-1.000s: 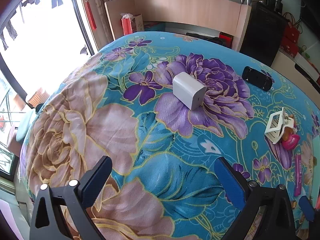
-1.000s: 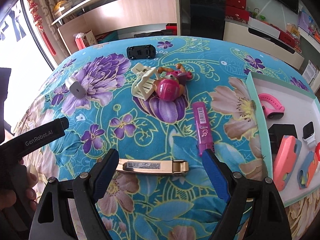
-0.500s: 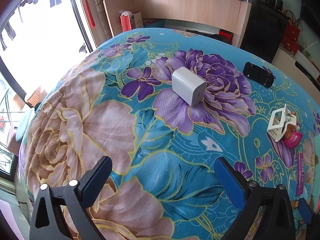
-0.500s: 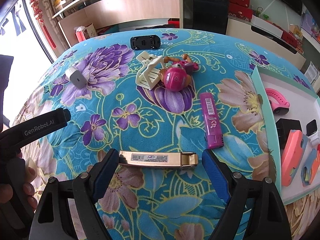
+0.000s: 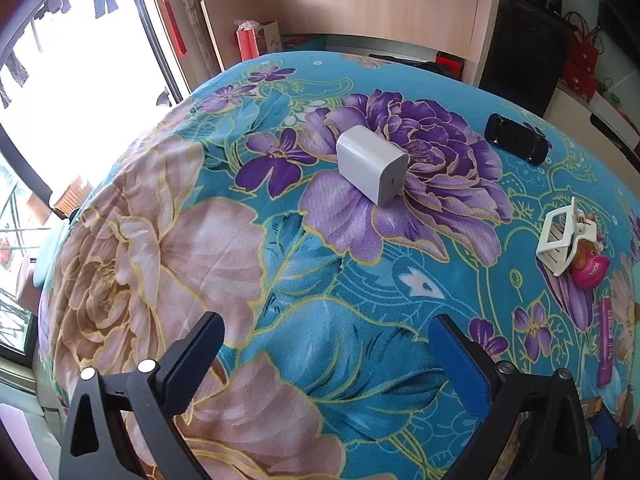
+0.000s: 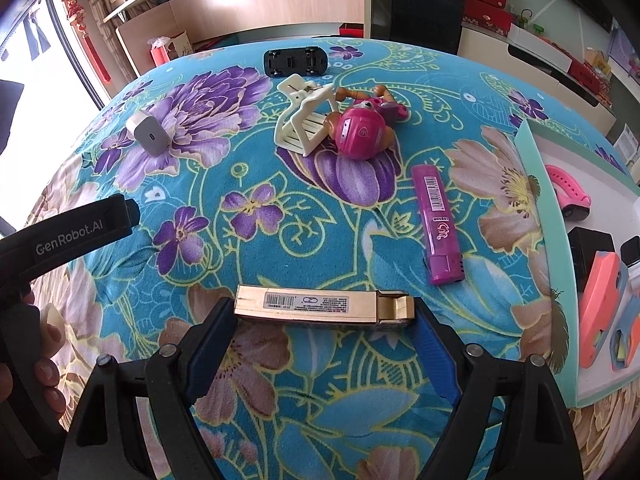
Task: Organize rigid objects
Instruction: 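Grasp the gold bracelet with the right tool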
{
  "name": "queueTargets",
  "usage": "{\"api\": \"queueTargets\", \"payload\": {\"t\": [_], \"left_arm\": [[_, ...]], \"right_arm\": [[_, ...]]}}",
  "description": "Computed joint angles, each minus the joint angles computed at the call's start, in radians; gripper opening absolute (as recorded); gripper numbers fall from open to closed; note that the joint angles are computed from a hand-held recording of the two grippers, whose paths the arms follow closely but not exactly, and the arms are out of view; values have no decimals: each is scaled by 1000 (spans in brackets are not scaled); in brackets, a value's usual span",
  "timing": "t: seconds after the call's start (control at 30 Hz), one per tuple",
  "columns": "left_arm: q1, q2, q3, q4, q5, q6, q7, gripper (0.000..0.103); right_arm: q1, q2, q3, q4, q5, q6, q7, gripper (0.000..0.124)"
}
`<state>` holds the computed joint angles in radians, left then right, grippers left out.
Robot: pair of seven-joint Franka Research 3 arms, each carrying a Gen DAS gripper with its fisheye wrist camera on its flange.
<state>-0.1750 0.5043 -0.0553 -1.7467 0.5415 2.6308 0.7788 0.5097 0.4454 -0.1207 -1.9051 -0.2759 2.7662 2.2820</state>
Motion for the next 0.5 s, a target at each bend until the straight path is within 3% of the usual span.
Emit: {"api": "queueTargets", "payload": {"t": [0.5], "left_arm": [[-2,5,1,4,2,-3,8,103]], "right_arm": [[20,-17,-20,-17,-38,28,20,82]]}}
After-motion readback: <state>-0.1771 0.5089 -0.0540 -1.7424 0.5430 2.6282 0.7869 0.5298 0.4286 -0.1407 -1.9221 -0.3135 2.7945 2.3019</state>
